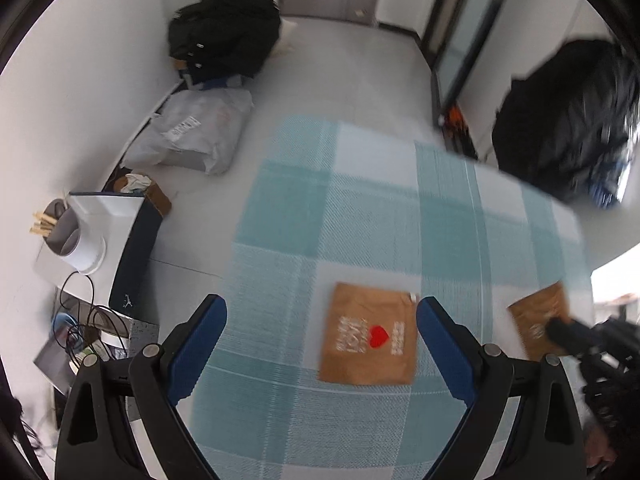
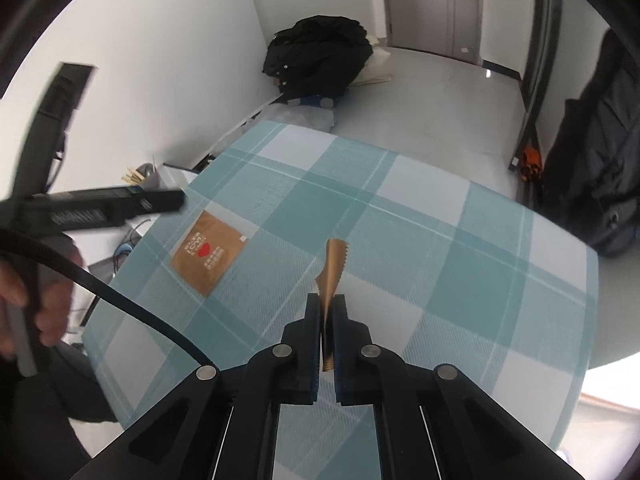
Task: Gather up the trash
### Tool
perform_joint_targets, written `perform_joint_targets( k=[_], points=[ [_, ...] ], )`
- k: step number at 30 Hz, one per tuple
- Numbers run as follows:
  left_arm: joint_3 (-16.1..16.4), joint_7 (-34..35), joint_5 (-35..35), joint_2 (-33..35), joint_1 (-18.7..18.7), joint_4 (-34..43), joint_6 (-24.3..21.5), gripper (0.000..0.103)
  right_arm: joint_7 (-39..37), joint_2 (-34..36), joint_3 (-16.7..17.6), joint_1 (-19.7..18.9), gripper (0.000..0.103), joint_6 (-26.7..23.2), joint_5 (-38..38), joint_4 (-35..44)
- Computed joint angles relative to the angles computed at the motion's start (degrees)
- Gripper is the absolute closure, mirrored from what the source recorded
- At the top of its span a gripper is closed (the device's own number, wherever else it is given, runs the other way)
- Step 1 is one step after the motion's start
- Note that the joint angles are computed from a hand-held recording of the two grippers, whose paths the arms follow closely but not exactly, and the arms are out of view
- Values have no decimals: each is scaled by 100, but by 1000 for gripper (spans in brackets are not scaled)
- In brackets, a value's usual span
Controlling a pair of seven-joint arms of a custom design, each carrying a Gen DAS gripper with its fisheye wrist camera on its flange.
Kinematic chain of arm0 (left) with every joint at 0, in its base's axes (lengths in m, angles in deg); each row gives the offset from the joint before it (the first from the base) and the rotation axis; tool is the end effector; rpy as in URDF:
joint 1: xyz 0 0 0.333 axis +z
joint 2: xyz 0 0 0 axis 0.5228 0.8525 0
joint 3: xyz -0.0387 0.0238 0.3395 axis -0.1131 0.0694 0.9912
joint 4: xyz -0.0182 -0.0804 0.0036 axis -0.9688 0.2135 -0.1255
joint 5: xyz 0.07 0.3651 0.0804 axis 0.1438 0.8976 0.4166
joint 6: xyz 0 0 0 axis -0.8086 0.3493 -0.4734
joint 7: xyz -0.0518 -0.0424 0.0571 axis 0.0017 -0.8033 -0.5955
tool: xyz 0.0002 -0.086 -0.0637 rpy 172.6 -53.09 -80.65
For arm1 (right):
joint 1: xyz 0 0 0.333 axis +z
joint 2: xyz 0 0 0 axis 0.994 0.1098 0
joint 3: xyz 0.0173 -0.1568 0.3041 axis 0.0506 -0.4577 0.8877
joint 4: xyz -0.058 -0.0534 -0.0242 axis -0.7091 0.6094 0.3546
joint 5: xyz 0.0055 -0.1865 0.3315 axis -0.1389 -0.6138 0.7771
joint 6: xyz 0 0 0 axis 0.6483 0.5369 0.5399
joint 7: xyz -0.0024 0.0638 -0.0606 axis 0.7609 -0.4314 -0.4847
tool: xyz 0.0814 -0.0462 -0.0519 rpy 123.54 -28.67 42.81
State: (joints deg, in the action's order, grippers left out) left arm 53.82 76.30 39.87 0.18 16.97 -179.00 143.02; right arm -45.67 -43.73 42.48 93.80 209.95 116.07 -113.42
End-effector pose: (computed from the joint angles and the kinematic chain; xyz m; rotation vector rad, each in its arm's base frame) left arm 0.4559 -0.2824 0.5687 -2.2286 1.7047 -0.4672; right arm 0.4777 0.0224 0.5493 -2.2980 1.1650 -0.1864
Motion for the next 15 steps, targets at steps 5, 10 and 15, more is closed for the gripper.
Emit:
perform_joint_targets(
  k=[5,10,15],
  points=[
    [-17,259,-72,347,-145,343,-522,9,-56,-150,-93,-38,99,-37,68,-87],
    [38,257,19,496,-262,505,-807,9,-137,-242,-220,-86,99,-119,175,-109],
    [59,278,65,527,-330,549,-756,17,-160,-219,-278,-125,99,-172,339,-81]
  ],
)
